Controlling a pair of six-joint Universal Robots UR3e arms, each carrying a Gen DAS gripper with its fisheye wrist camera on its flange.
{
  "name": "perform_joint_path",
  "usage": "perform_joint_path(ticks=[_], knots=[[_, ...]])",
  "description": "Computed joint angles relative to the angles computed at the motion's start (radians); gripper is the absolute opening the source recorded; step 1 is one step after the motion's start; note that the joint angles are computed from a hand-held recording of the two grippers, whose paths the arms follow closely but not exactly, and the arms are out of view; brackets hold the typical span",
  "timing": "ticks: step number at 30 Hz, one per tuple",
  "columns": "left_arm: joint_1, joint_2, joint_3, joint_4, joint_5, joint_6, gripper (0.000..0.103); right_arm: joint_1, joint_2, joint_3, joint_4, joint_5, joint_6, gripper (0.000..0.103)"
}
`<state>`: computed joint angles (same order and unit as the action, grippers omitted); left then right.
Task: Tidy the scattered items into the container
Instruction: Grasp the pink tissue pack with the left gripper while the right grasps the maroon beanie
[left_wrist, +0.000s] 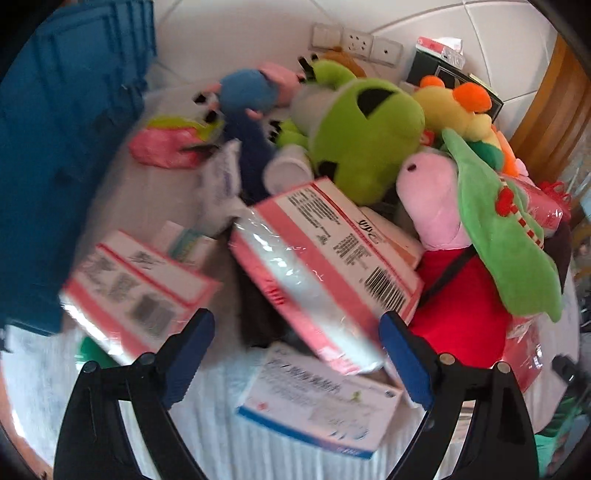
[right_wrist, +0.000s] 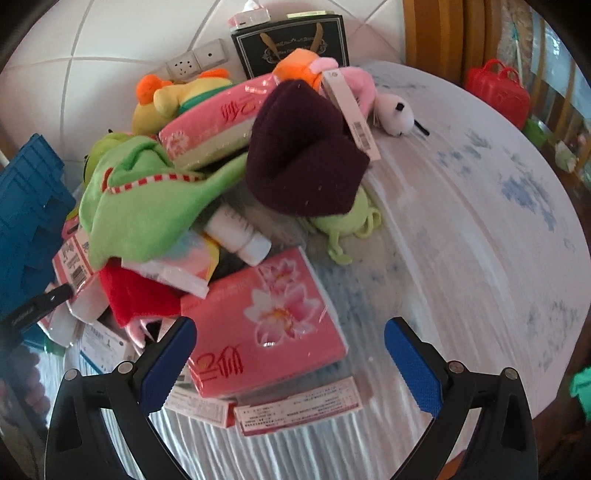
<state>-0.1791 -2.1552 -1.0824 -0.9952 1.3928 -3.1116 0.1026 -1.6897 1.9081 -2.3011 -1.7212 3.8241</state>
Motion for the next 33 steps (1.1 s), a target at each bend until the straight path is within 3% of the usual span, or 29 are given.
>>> perform_joint_path(ticks=[3,7,9,12,15,24,25,26,28,30,32,33], knots=[[-0.010,-0.060,0.066,-0.030,-0.036,0.006,0.094,0.036,0.036,0.001,-0.028,0.000,0.026,0.103],[-0.049,-0.149,0.167,-0.072,-0.029,0.029,0.098,0.094,0.101,-0.021,-0.046,-0.015,0.064,0.103],[-0.065,-0.164,0.167,-0.033,-0.006,0.045,0.097,0.115,0.129,-0.037,-0.040,-0.027,0.092,0.103],[-0.062,-0.139,0.117,0.026,-0.005,0.076,0.089,0.111,0.114,-0.001,-0.073,-0.008,0.145,0.103],[-0.052,-0.097,0.063,0.057,0.002,0.115,0.087,0.070,0.067,0.064,-0.098,0.042,0.188,0.103],[-0.050,0.157,-0.252,0.160,0.000,0.266,0.086,-0.040,0.139,0.106,-0.225,0.154,0.111,0.102],[-0.054,0.182,-0.283,0.168,-0.006,0.269,0.086,-0.031,0.146,0.086,-0.210,0.130,0.104,0.100],[-0.057,0.195,-0.294,0.168,-0.011,0.268,0.086,0.005,0.159,0.031,-0.160,0.055,0.092,0.089],[-0.060,0.214,-0.313,0.175,-0.017,0.262,0.085,0.059,0.177,-0.062,-0.060,-0.057,0.074,0.067],[-0.070,0.216,-0.317,0.183,-0.002,0.253,0.085,0.074,0.165,-0.105,0.001,-0.101,0.054,0.041],[-0.082,0.204,-0.309,0.182,0.012,0.252,0.085,0.057,0.135,-0.094,0.005,-0.065,0.007,0.038],[-0.089,0.200,-0.311,0.183,0.017,0.254,0.085,0.029,0.102,-0.050,-0.030,0.001,-0.011,0.038]])
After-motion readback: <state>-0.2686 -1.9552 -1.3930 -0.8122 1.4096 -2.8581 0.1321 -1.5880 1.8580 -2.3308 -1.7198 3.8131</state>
